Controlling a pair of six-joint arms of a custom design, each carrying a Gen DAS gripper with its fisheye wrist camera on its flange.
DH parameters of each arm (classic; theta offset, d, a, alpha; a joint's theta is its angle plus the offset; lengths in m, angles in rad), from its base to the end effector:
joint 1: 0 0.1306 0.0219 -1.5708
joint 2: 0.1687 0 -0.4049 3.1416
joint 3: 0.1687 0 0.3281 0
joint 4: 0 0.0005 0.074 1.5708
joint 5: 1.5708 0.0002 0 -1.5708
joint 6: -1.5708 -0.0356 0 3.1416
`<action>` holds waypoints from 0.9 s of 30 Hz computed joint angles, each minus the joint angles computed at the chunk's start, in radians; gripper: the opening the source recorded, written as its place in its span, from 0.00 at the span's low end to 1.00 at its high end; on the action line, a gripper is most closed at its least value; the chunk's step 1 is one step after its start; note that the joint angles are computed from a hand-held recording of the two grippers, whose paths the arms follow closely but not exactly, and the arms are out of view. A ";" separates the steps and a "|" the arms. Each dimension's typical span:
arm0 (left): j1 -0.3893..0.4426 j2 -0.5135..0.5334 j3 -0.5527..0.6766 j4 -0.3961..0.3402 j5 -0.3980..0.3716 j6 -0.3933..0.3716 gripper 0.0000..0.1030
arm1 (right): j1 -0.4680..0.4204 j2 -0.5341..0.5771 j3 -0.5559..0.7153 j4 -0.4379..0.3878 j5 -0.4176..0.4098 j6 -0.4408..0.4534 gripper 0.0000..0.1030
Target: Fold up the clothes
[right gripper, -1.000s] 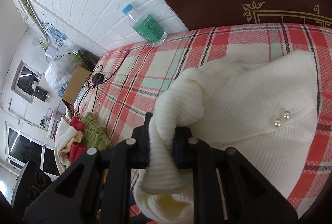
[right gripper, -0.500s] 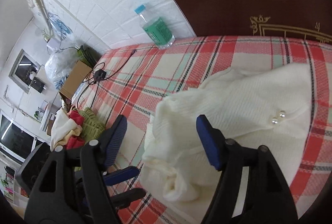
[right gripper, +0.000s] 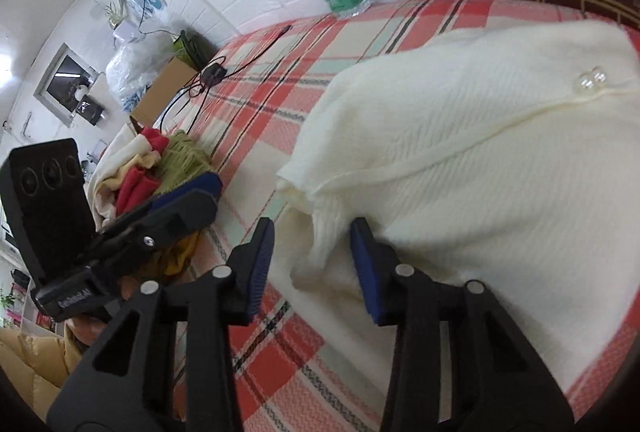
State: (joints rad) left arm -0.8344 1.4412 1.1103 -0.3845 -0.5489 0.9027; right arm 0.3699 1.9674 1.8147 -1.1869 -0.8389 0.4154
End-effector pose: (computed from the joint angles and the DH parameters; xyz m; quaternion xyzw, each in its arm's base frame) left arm 0.3000 -0.3040 0.3600 -0.1422 0.8715 -0.1455 0.4461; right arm 0.5363 0.2358 0.3274 -0.3905 0.8202 0.4020 0.1145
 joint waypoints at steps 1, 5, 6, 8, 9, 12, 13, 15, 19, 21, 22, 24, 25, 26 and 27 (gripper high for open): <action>-0.002 -0.004 0.000 -0.003 -0.004 -0.002 0.42 | 0.006 -0.005 -0.013 -0.003 -0.008 0.020 0.42; -0.013 -0.002 0.021 -0.028 -0.013 -0.014 0.46 | 0.012 -0.012 -0.022 -0.061 -0.016 0.079 0.42; -0.012 0.005 0.029 -0.029 -0.002 -0.020 0.47 | 0.003 -0.021 -0.028 -0.062 -0.024 0.084 0.42; -0.014 0.016 0.046 -0.042 0.014 -0.016 0.54 | -0.024 -0.037 -0.034 -0.080 -0.052 0.104 0.43; -0.014 0.024 0.056 -0.052 0.018 -0.013 0.59 | -0.040 -0.049 -0.040 -0.082 -0.054 0.113 0.45; -0.003 0.052 0.083 -0.068 0.045 -0.007 0.75 | -0.093 -0.093 -0.078 -0.046 -0.051 0.112 0.65; 0.002 0.064 0.092 -0.074 0.059 -0.006 0.75 | -0.114 -0.108 -0.093 -0.025 -0.053 0.101 0.66; 0.009 0.086 0.107 -0.095 0.082 0.008 0.75 | -0.162 -0.123 -0.113 0.012 -0.081 0.067 0.66; 0.032 0.097 0.078 -0.049 0.190 0.047 0.75 | -0.238 -0.132 -0.148 0.139 -0.083 -0.104 0.79; 0.050 0.089 0.041 0.007 0.277 0.078 0.75 | -0.260 -0.114 -0.146 0.150 -0.091 -0.159 0.80; 0.056 0.087 0.029 0.018 0.302 0.096 0.75 | -0.267 -0.103 -0.144 0.153 -0.095 -0.181 0.80; 0.067 0.085 0.005 0.053 0.353 0.118 0.76 | -0.274 -0.080 -0.138 0.154 -0.114 -0.212 0.80; 0.073 0.084 -0.007 0.075 0.376 0.133 0.76 | -0.275 -0.068 -0.133 0.157 -0.124 -0.226 0.80; 0.079 0.085 -0.019 0.102 0.403 0.143 0.76 | -0.273 -0.056 -0.125 0.168 -0.129 -0.246 0.80; 0.085 0.087 -0.023 0.113 0.431 0.148 0.76 | -0.270 -0.043 -0.115 0.175 -0.135 -0.264 0.80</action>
